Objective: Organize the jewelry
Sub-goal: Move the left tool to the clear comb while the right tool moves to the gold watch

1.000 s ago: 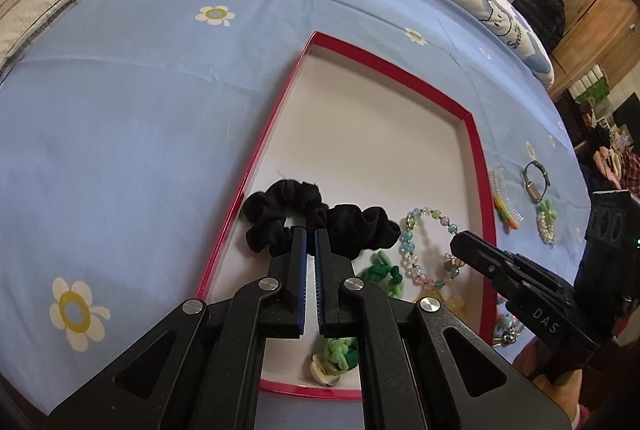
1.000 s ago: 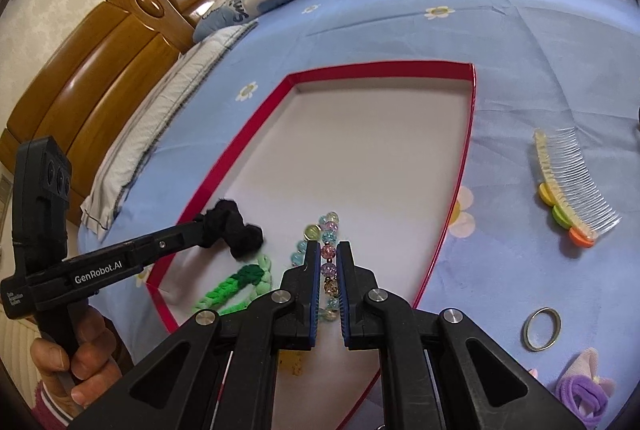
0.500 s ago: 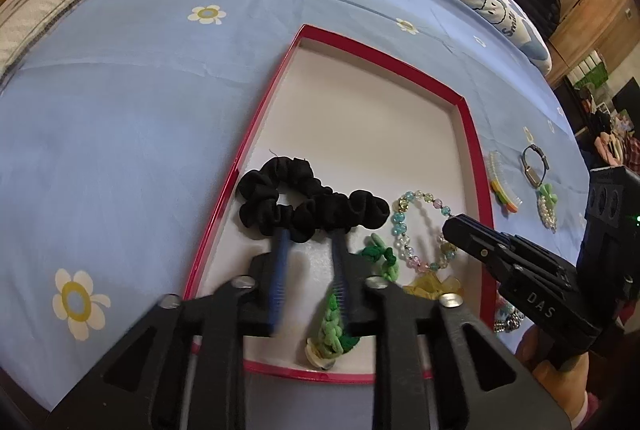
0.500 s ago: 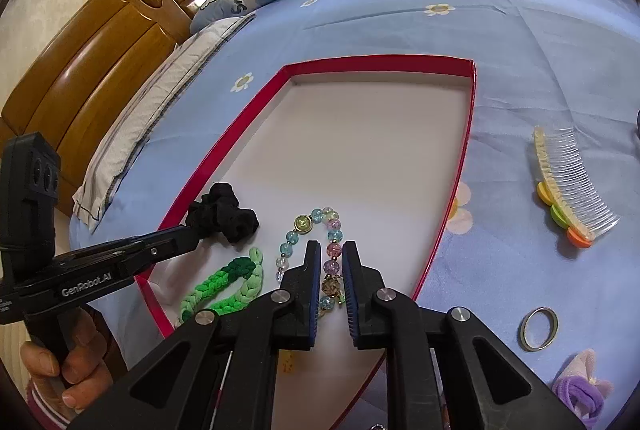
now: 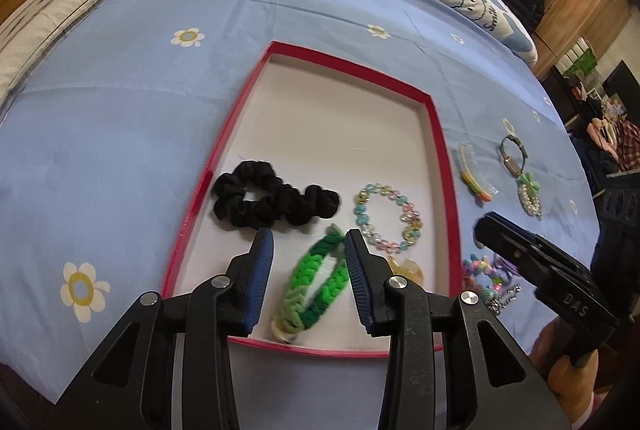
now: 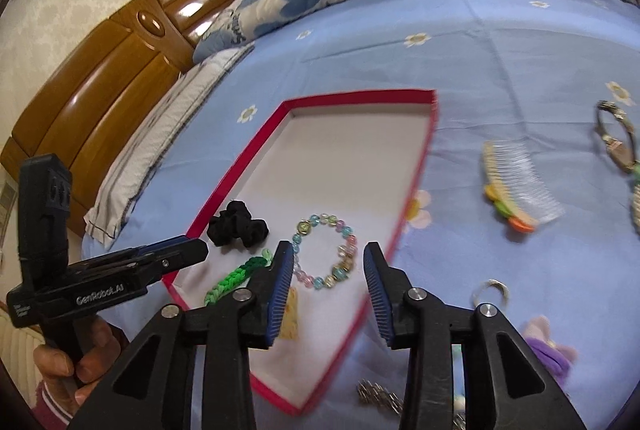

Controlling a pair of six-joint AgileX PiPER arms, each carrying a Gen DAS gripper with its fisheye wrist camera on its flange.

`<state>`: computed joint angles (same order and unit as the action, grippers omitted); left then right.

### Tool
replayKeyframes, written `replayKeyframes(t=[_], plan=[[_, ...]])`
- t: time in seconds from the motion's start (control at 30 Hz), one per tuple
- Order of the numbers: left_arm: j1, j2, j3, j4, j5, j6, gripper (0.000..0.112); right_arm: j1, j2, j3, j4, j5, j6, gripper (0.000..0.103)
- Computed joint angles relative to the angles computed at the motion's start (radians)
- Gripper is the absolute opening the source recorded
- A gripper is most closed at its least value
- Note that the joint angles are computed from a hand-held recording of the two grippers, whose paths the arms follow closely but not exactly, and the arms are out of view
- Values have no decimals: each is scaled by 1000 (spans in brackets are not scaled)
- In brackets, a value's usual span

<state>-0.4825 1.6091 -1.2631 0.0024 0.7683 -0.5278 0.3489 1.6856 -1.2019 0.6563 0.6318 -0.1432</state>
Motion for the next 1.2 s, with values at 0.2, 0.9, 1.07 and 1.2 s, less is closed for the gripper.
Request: replayKeyframes(t=[0.2,0.9,1.07,1.2], plan=[[-58,13,-46,10,21,-22,35,-87,-153,146,-32,-10,27,41],[-249,241,-398,-14,144,18,35,-481,-381,373,-50,55,-70,46],[-269,337,-545,-29,196,36,35,-517,-353,361,-37,60,-112,46],[-280,438,-697,-39,266,48,35,-529,-313,325,-34,56,-142,46]])
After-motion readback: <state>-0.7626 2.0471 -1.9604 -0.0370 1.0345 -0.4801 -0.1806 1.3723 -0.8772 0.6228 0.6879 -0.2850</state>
